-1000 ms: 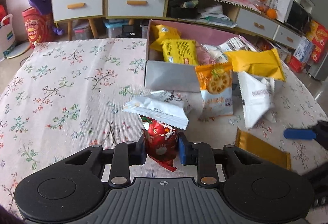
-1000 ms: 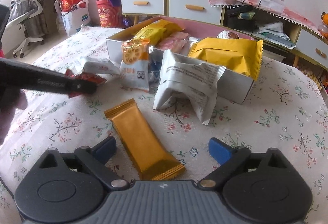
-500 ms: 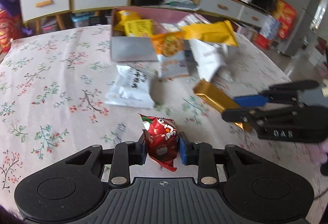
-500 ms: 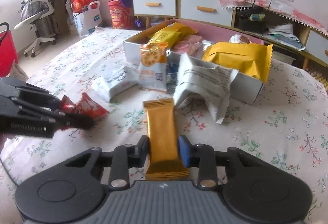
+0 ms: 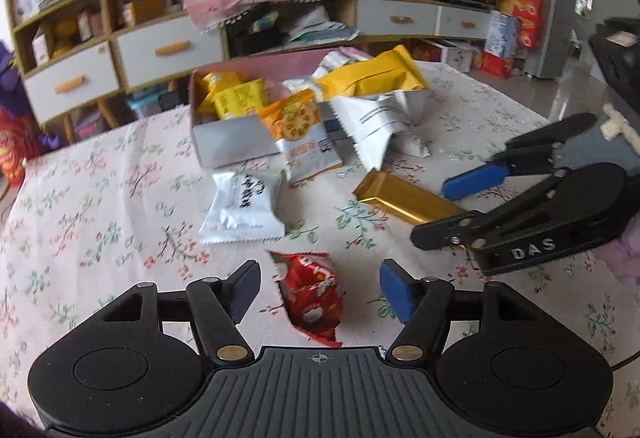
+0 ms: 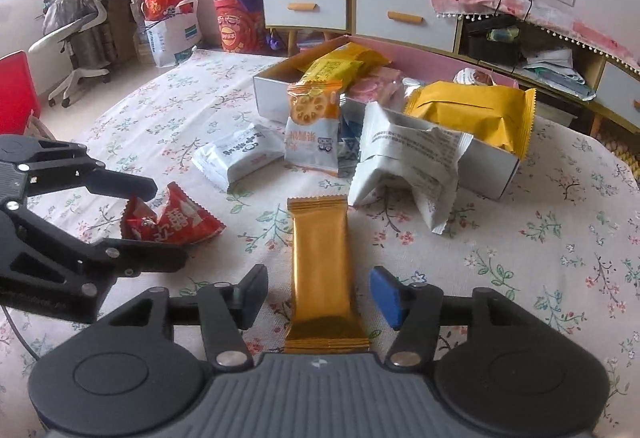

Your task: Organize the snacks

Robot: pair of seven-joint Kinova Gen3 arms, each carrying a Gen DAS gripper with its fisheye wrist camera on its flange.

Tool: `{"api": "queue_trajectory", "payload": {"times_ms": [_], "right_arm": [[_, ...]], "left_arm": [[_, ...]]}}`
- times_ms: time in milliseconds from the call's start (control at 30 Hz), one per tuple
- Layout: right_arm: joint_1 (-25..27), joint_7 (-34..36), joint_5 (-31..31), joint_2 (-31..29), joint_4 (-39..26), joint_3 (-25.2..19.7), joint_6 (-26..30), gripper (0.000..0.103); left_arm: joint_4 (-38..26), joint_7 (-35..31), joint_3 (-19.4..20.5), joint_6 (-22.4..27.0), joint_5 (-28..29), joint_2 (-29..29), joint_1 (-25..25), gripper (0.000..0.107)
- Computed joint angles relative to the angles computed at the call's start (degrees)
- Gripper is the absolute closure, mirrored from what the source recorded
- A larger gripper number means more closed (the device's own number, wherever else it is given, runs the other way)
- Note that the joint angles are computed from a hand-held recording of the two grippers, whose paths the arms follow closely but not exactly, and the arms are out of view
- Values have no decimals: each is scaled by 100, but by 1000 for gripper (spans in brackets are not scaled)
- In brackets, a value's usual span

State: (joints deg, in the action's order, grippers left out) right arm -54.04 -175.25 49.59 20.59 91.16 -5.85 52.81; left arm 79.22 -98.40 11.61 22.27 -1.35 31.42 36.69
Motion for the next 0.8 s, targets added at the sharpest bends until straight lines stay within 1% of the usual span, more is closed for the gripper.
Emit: {"api": "queue_trajectory", "payload": {"times_ms": [67,133,200,233,267,300,333,367,433,467,533,600,700,800], "right_arm": [[-12,-6,5,27,-25,9,55,60],[-16,4,18,58,-48,20,89,61],[-12,20,19,86,-72,30,105,61],[-22,11,35,101,-81,41,118,64],[-27,13,50,112,-90,48,121,65],[-24,17,61,116,-90,52,103,68],[-18,20,68,116,-86,54,74,74],[-8,24,75,111,-78,54,27,82],[-1,68,60,119,-111,52,8,88],[2,109,35,132,-149,50,21,89],[40,256,-81,153,-246,39,55,89],[81,323,-212,130,-317,49,42,89],[70,176,-182,23,-274,102,-73,89],[44,-38,-47,-69,-262,136,-96,89]], "left_arm": [[-53,-37,-59,82,-102,23,89,42],[-217,49,-210,332,-226,87,246,43],[-285,328,-466,422,-382,124,468,57],[-344,456,-542,502,-444,150,532,61],[-394,578,-594,578,-494,169,568,69],[-447,700,-628,653,-526,192,584,75],[-485,812,-629,702,-529,209,569,78],[-512,920,-624,734,-523,217,547,80],[-548,1135,-618,765,-510,216,508,81],[-571,1218,-602,780,-499,217,480,81],[-629,1385,-577,836,-469,214,432,82],[-738,1438,-439,980,-347,235,288,82],[-822,1513,-309,1058,-152,247,127,82],[-839,1640,-342,976,-115,218,116,82]]}}
